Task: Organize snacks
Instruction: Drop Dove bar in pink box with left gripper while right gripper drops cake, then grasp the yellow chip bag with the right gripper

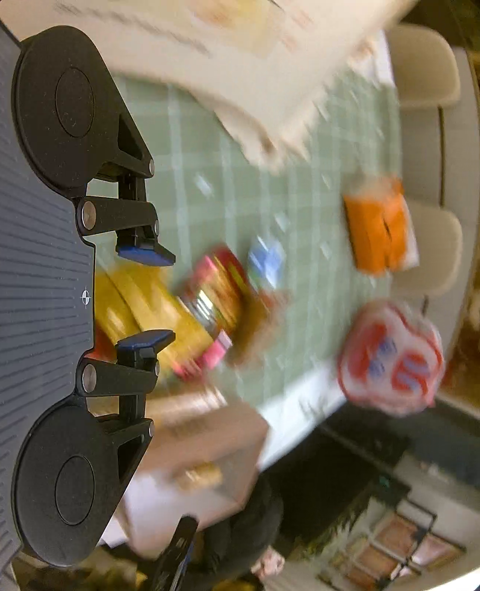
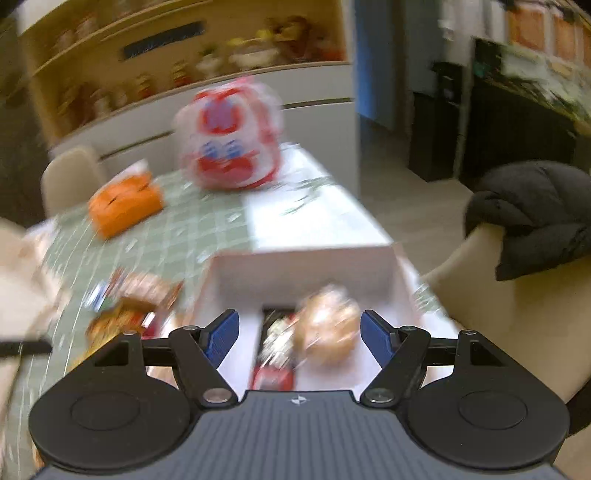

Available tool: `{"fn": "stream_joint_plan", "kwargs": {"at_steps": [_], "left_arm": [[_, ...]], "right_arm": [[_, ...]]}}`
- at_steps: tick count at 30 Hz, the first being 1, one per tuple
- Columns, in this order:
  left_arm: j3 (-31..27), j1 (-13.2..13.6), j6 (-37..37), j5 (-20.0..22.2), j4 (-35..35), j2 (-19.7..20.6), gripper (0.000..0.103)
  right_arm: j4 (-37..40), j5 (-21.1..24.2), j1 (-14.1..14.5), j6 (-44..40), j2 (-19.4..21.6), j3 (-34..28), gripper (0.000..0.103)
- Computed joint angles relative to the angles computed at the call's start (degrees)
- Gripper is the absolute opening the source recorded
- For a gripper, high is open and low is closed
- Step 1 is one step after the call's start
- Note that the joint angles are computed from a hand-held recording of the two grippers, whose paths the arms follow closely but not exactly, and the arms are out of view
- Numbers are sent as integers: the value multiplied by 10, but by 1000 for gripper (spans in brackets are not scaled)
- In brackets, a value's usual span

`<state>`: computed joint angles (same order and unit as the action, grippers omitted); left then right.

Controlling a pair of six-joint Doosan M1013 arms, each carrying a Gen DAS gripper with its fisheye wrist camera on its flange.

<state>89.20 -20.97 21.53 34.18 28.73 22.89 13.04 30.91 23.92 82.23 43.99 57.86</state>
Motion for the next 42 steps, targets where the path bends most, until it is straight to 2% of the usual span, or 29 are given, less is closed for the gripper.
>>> {"fn": "stream_joint_plan", "kwargs": {"at_steps": [2, 6, 8, 10, 11, 13, 16, 19, 21, 23, 25, 26, 28, 29, 30, 33, 37, 42], "left_arm": [[23, -2, -6, 10, -11, -13, 42], [61, -8, -39, -7, -25, -37, 41], [69, -10, -53, -13, -27, -42, 41], [77, -15, -56, -17, -18, -48, 41], [80, -18, -55, -17, -12, -51, 41], [87, -22, -60, -16, -3, -56, 41], [101, -20, -77, -19, -19, -62, 41], [114, -21, -77, -22, -34, -70, 41], [118, -25, -74, -22, -37, -73, 41], [118, -28, -29, -31, -72, -74, 41], [117, -24, 84, -57, -174, -71, 41], [117, -21, 156, -69, -245, -69, 41], [116, -16, 260, -77, -352, -61, 41], [113, -14, 279, -69, -375, -56, 38], [112, -13, 274, -63, -374, -54, 37], [121, -7, 232, -70, -360, -57, 34], [131, -2, 107, -79, -277, -65, 34], [129, -4, 4, -72, -191, -68, 34]], "right_arm": [[47, 4, 8, -73, -18, 34, 73], [156, 26, 23, -180, -37, 73, 73], [145, 41, 35, -173, -32, 70, 75], [96, 54, 49, -136, -21, 58, 71], [80, 62, 54, -121, -17, 50, 65], [106, 60, 57, -148, -18, 52, 64], [193, 61, 56, -246, -25, 61, 64], [208, 72, 61, -280, -14, 36, 67], [192, 71, 67, -277, 4, 5, 72], [157, 69, 74, -249, 30, -39, 73], [131, 94, 78, -229, 67, -101, 73], [113, 124, 80, -217, 91, -144, 73], [58, 215, 86, -165, 149, -250, 73], [44, 241, 87, -146, 166, -281, 72], [41, 247, 87, -145, 169, -287, 68], [80, 241, 81, -192, 141, -235, 60], [114, 220, 72, -242, 92, -140, 58], [163, 197, 57, -266, 31, -29, 58]]}}
